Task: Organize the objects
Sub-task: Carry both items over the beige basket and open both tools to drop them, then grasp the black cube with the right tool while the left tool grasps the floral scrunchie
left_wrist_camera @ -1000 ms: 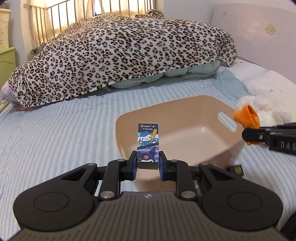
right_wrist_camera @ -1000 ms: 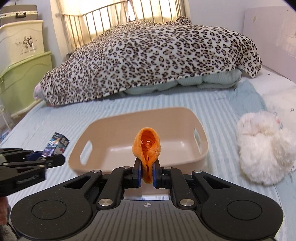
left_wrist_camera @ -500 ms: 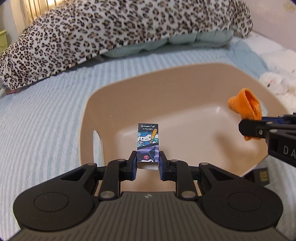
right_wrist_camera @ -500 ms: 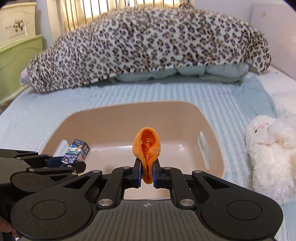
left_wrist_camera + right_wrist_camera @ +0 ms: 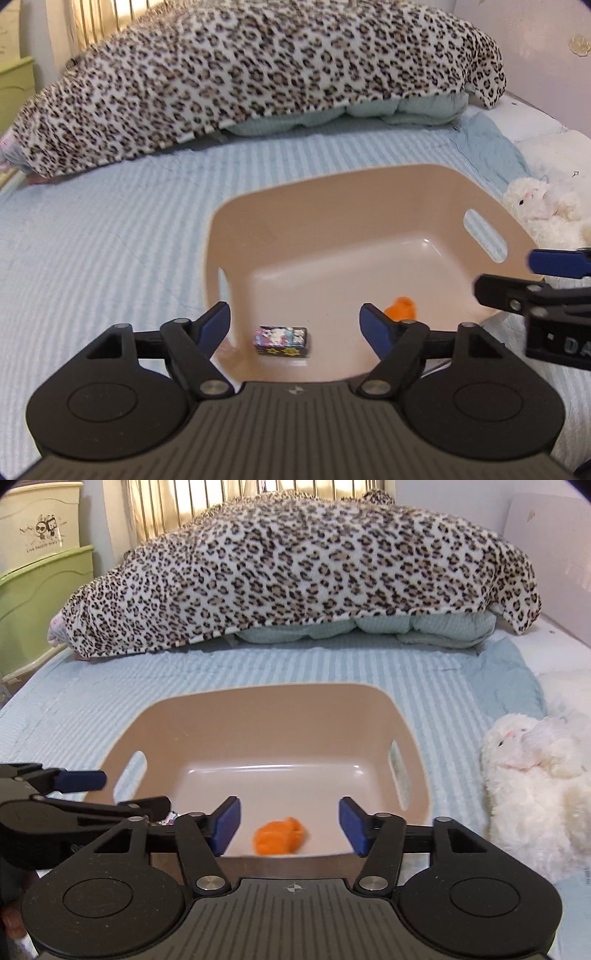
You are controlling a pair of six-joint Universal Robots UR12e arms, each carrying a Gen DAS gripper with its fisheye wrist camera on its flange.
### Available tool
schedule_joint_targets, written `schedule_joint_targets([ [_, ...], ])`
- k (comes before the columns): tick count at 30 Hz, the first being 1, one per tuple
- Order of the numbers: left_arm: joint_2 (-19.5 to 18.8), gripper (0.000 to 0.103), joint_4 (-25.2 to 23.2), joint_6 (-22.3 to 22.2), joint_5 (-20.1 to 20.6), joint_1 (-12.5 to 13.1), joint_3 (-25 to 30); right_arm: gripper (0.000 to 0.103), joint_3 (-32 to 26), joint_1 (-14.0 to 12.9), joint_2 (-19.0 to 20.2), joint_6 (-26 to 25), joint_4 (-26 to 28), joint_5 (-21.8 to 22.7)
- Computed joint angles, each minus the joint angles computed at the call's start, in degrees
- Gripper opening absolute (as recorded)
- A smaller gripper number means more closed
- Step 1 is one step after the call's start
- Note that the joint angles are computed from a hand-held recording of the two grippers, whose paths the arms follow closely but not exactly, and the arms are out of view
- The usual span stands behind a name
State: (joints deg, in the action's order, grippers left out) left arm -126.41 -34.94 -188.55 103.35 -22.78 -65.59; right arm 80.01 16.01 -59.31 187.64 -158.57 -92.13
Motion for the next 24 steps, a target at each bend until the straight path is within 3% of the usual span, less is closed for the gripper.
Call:
schedule_joint_targets([
  [2,0.8,0.087,0.5,0.2,0.6,-0.2,-0.9,0.076,1.2,0.0,-1.2,-0.9,-0.3,-0.3],
  [8,3.6,0.088,1.2,-1.2,1.4,-0.4,-4.5,0.090,5.3,-0.5,-4.4,-2.5,0.9,-0.2],
  [16,5.8,0.088,-1.5,-1.9,0.8,-0.3,-8.6,0.090,8.8,-1.2,-6.5,-2.2,5.7,-1.8],
  [24,5.5,0.088,-6.3,-2.3,-1.6,0.7,-9.4,0.091,7.6,-1.5,-5.0,0.2,11.0,-2.0],
])
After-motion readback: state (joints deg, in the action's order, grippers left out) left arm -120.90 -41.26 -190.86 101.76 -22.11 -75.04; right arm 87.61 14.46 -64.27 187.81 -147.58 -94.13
